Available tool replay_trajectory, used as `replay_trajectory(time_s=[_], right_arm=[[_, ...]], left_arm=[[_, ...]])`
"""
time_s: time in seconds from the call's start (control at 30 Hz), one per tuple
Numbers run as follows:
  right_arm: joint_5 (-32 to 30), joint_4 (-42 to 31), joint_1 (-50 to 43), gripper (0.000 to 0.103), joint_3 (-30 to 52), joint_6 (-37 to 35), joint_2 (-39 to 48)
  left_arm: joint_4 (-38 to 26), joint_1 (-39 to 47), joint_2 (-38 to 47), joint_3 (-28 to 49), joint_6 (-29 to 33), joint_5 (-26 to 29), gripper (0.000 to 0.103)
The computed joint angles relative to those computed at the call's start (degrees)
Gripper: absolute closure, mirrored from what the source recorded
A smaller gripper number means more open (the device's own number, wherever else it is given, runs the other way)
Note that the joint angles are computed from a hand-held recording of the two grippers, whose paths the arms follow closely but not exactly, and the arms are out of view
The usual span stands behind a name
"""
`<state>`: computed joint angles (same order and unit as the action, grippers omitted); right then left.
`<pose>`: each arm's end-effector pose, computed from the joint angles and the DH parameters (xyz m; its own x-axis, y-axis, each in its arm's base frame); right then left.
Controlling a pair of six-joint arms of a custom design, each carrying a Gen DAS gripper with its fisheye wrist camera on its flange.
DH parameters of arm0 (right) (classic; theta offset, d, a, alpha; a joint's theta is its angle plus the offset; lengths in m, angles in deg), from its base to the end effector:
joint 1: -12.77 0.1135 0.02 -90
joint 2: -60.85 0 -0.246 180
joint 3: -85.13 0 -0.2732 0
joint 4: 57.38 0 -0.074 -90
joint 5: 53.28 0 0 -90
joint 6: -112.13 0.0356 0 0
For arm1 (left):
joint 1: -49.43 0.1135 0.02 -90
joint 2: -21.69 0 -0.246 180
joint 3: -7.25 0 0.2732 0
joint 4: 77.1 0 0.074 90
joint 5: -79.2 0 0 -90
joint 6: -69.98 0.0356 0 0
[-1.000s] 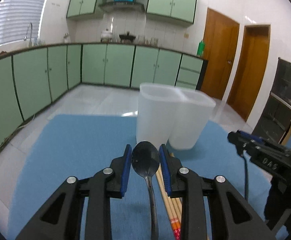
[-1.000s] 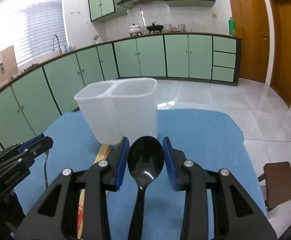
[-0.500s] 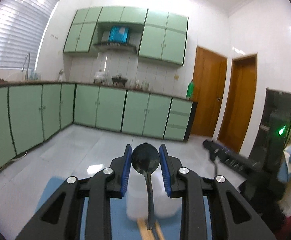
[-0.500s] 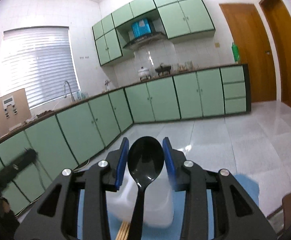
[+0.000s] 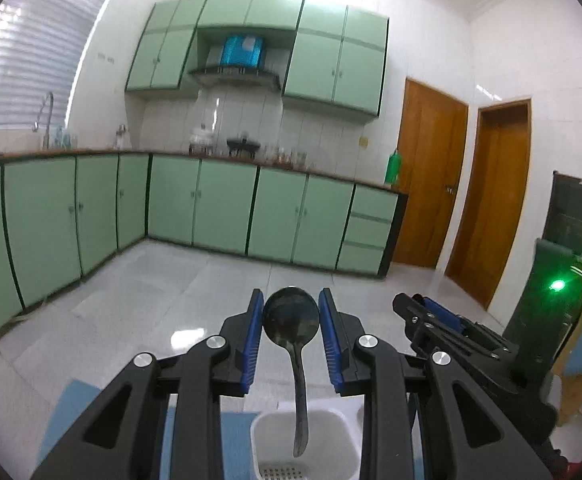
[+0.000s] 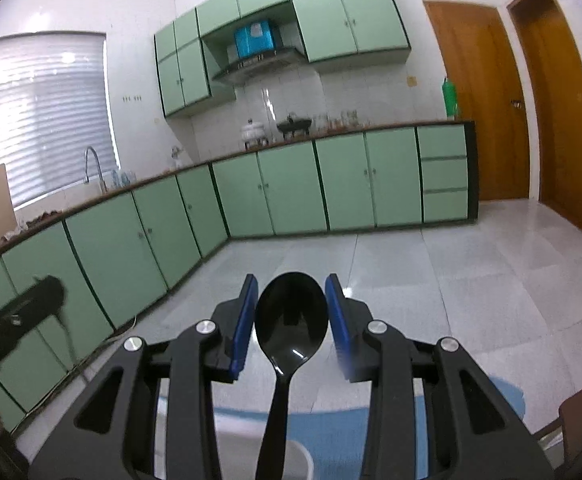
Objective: Organize utensils
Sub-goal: 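Lift both spoons and drop them into the white utensil holder, then move both grippers back over the chopsticks on the mat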
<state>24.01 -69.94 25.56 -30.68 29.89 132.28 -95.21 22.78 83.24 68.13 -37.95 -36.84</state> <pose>0.3054 0.0774 0.2754 -0.3837 0.0480 -0.9222 -0.3694 0.9073 0.2009 0.2540 -0.1100 0.2925 -0.2835 -0.1672 -0.9443 -0.0586 0.9859 -0.1570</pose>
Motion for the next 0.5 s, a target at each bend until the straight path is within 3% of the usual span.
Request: replay_trajectory(time_s=[0.13,0.2,0.33,0.43,0.5], right_arm=[[-1.3,-1.2,0.3,0.067,-4.0,-0.6,-2.6],[-2.6,-2.2,-0.8,0.056,-5.3,0.0,-4.5],[-4.0,-7.1,-2.9,0.050,-7.3,0.7,-10.5],[-3.9,-12.3,-4.4,0.036,-9.2,0.0,-17.3],[-6.2,-18.2,-6.8,0.021,-11.5,-1.0,-24.2]], left_arm=[[-0.5,0.0,0.3,-1.5,-1.2,0.9,0.075],[-0.9,-0.7,-1.4,-2.8,-1.9,0.2,0.073],[-5.8,-2.7,-5.2,-3.2,-3.8,-2.1,0.059],[-11.7,-6.3,-7.9,-2.3,-5.8,-6.3,0.048],[-18.2,-10.5,-11.3,-2.8,-8.9,-10.3,0.042]])
